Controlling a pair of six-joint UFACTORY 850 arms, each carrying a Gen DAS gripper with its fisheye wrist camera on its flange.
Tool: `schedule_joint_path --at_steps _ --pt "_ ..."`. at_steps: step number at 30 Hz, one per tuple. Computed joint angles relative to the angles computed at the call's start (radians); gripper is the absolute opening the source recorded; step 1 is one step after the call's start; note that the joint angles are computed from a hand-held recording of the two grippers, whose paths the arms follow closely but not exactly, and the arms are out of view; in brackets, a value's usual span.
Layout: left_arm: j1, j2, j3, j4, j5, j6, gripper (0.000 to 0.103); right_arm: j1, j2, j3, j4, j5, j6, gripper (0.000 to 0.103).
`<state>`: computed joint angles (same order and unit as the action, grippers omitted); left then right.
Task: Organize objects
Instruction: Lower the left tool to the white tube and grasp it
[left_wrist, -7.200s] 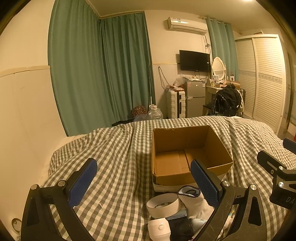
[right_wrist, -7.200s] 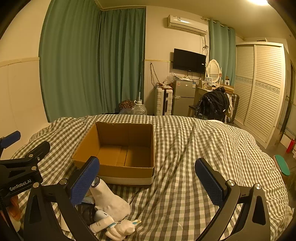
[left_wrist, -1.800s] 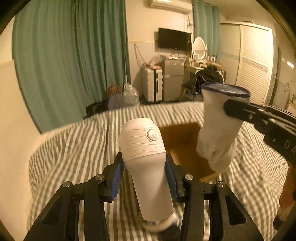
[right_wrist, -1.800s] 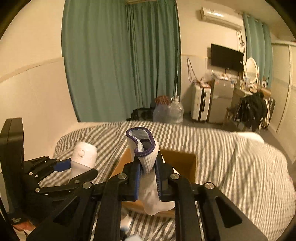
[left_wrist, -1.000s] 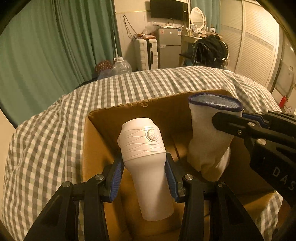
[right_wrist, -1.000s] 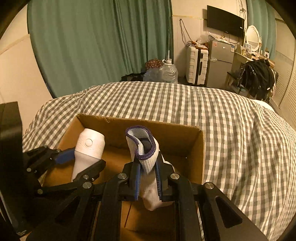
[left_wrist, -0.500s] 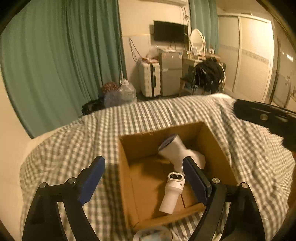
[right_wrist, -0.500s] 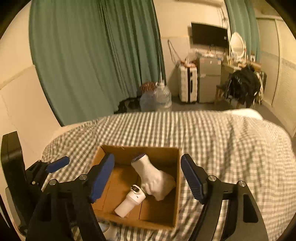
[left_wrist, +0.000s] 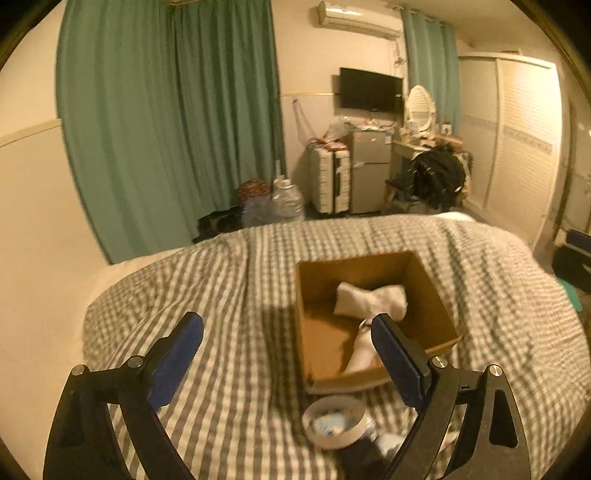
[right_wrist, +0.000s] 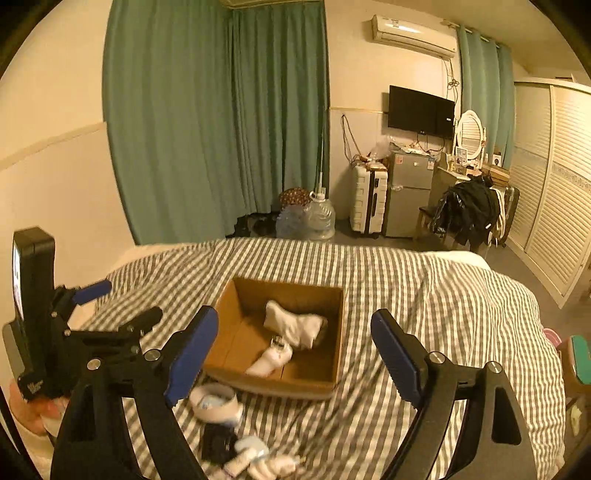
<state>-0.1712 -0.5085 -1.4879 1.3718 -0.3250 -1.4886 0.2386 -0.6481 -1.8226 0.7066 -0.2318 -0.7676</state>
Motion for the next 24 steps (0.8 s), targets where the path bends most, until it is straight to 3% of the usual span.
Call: schedule_joint_path --at_steps 3,12,24 --pt "-0.018 0.006 0.051 0.037 -0.034 -0.051 0.095 0.005 0.025 0.078 0.004 -0.005 -0.021 0.085" --pt "-0.066 -0.013 0.177 0.082 -0.013 -0.148 0.095 0.005 -0.005 0.204 -0.032 -0.038 -0.065 0.085" --pt "-0.121 -0.084 0.184 -0.237 0.016 0.185 0.091 -0.016 -0.051 0.209 -0.277 -0.055 0.136 0.085"
